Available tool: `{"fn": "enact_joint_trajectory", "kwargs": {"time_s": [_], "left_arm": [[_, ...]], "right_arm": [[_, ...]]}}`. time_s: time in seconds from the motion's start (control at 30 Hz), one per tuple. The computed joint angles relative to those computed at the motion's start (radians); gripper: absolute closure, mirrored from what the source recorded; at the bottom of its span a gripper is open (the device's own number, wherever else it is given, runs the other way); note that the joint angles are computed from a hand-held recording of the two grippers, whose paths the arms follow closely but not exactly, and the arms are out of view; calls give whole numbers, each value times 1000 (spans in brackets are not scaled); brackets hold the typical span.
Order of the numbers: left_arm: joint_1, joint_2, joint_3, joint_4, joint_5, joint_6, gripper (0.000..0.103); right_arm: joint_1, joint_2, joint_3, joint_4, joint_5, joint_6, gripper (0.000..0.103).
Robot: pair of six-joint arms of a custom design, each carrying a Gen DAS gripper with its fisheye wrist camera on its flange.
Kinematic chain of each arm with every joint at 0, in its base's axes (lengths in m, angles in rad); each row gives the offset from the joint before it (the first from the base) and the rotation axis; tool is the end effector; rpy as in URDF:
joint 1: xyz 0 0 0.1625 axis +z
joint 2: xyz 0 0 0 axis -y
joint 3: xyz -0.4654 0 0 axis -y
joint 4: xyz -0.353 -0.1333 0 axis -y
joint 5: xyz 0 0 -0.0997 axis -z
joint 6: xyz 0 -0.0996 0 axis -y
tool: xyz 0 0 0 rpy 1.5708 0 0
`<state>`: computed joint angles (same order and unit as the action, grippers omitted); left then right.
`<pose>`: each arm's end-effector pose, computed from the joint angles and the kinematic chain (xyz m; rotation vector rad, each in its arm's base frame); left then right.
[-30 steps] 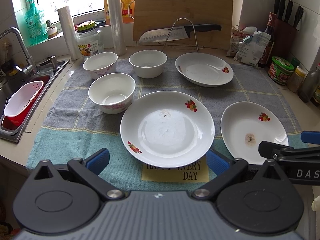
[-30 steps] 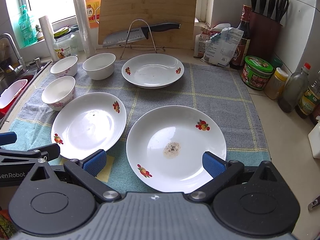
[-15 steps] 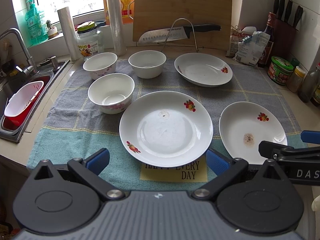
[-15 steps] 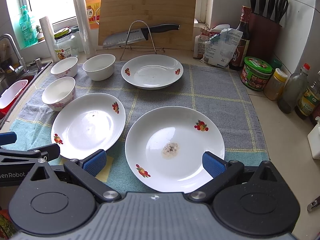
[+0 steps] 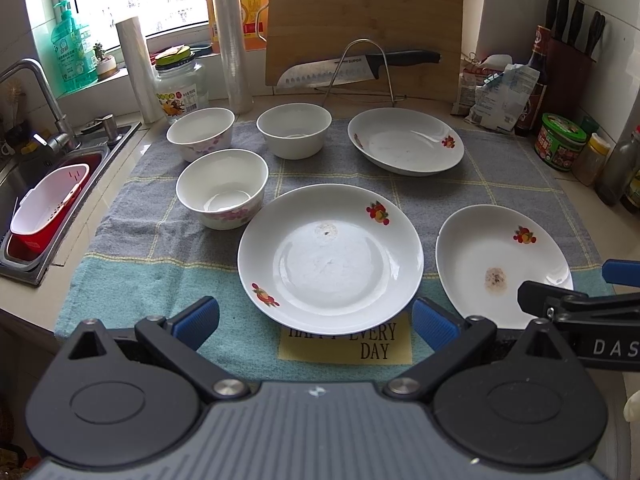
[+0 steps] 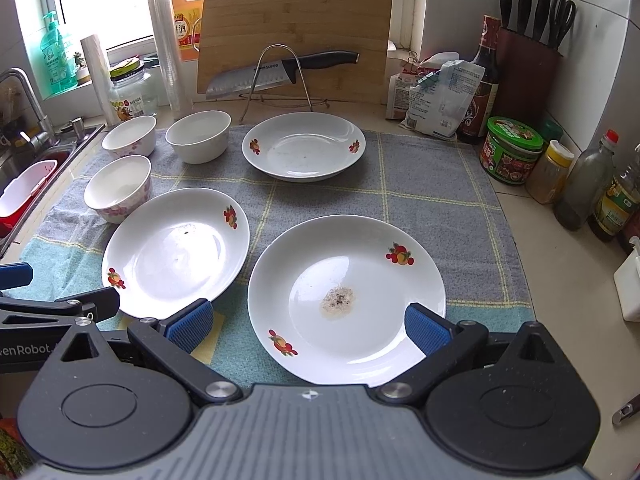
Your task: Organize plates and bowls
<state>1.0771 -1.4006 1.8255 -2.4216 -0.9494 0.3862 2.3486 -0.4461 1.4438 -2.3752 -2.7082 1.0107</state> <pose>-0.0802 -0.5527 0.4431 0.9025 2.3225 -0.5796 0.5225 -0.4694 0.0065 -0.1160 -2.1235 0.9290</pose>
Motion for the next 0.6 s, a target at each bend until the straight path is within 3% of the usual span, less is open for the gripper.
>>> {"fn": "enact_joint_trajectory", "kwargs": {"time_s": [0.33,0.6], "left_arm": [[-4,-2,5,-4,-9,-7,1],[-2,-1,11,-23,-34,9,1]], "right_arm": [[3,0,10,-23,-18,-23,0],[3,0,45,-111,-32,-87,0]]}}
